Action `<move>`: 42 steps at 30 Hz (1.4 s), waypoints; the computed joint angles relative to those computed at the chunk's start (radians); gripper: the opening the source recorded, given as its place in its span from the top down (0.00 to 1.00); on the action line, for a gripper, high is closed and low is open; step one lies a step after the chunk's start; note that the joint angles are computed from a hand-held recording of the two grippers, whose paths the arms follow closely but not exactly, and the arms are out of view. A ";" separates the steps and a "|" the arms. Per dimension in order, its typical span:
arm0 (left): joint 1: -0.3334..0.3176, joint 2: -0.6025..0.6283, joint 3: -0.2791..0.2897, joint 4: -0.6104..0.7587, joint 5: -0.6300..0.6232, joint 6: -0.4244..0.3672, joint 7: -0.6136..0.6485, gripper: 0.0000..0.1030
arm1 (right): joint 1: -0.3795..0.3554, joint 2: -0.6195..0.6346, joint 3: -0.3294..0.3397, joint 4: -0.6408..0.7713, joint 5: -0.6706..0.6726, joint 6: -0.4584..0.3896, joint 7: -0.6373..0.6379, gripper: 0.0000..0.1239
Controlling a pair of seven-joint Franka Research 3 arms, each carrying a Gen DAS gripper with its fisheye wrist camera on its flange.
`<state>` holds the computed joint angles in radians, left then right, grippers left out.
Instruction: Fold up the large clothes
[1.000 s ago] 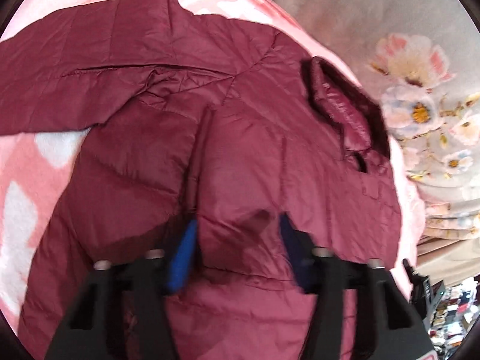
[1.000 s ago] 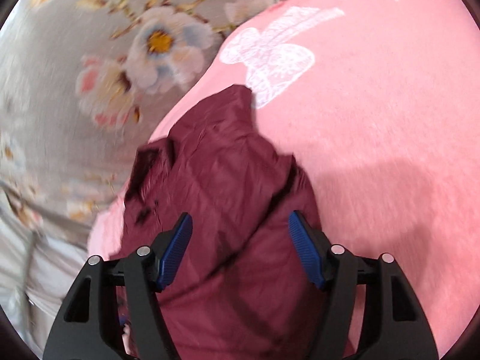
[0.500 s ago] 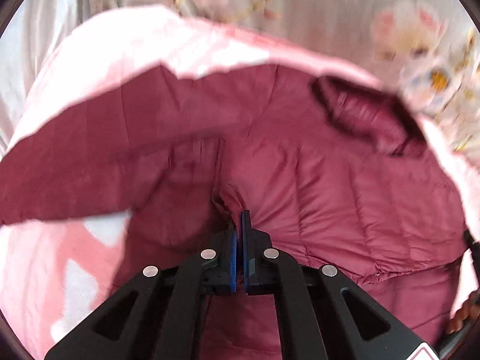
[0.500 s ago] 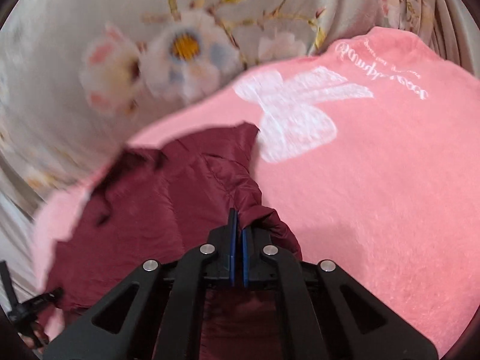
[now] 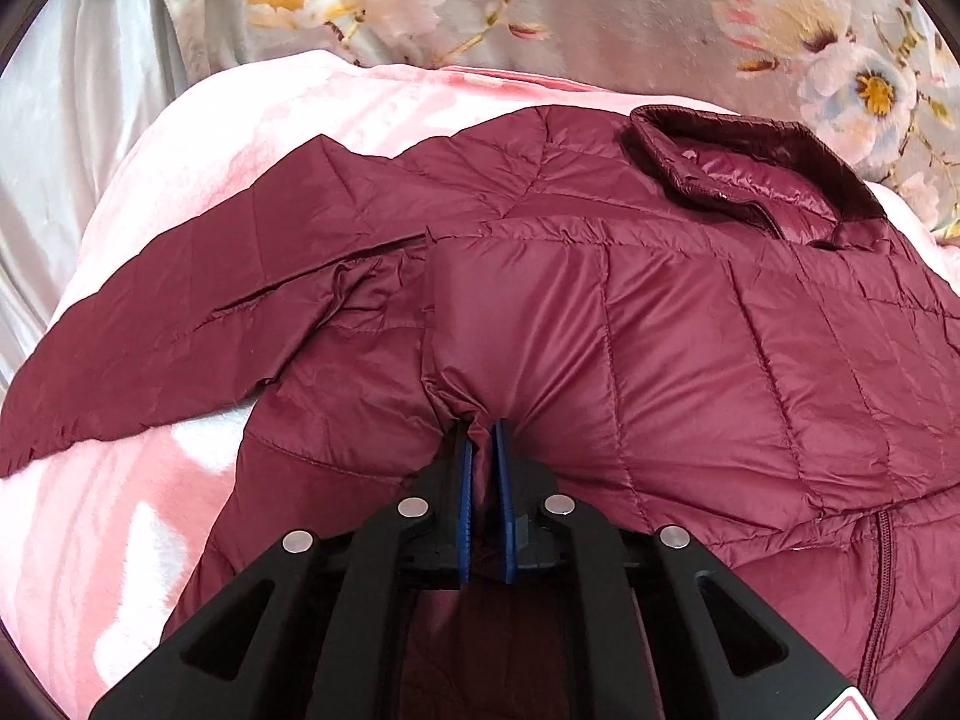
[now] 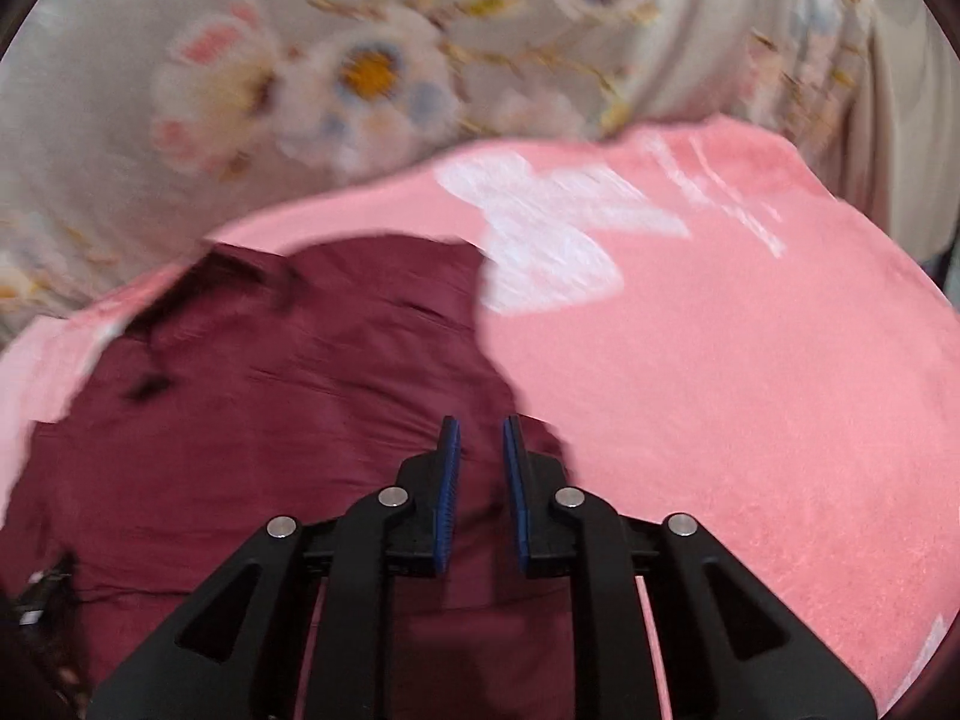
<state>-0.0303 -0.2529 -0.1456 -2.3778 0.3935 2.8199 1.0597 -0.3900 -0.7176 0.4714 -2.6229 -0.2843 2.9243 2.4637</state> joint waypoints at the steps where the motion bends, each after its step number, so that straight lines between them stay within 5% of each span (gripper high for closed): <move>1: 0.001 0.001 -0.002 0.001 0.002 0.001 -0.003 0.90 | 0.029 0.021 0.006 0.023 -0.006 0.021 -0.022 0.86; 4: -0.006 -0.002 0.007 -0.006 -0.014 0.011 0.007 0.88 | 0.088 0.137 0.045 0.095 -0.015 0.068 -0.078 0.77; 12: -0.035 -0.010 0.041 -0.030 -0.122 0.046 0.090 0.85 | -0.015 0.362 0.291 0.231 -0.217 -0.016 0.049 0.77; 27: -0.024 -0.007 0.029 -0.030 -0.117 0.050 0.100 0.81 | 0.048 0.438 0.259 0.277 -0.502 -0.128 0.261 0.77; 29: -0.066 -0.010 0.073 -0.041 -0.201 0.070 0.159 0.79 | 0.070 0.446 0.241 0.282 -0.523 -0.141 0.275 0.77; 33: -0.238 -0.077 0.268 -0.086 -0.578 0.059 0.426 0.72 | 0.113 0.458 0.203 0.290 -0.563 -0.166 0.297 0.76; 36: -0.159 -0.191 0.282 -0.146 -0.622 0.016 0.439 0.52 | 0.149 0.463 0.168 0.288 -0.579 -0.164 0.319 0.74; 37: -0.097 -0.229 0.271 -0.168 -0.600 0.009 0.414 0.37 | 0.160 0.463 0.156 0.286 -0.585 -0.163 0.327 0.73; 39: 0.015 -0.277 0.264 -0.191 -0.541 -0.008 0.374 0.25 | 0.183 0.464 0.133 0.284 -0.598 -0.162 0.343 0.72; 42: 0.094 -0.267 0.362 -0.152 -0.548 -0.079 0.375 0.24 | 0.218 0.466 0.092 0.279 -0.611 -0.151 0.359 0.69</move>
<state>0.0633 -0.5197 0.2163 -2.5295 -0.1543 2.7405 1.4351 -0.1715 -0.2515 0.5635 -2.3444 -0.8958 2.7731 2.8226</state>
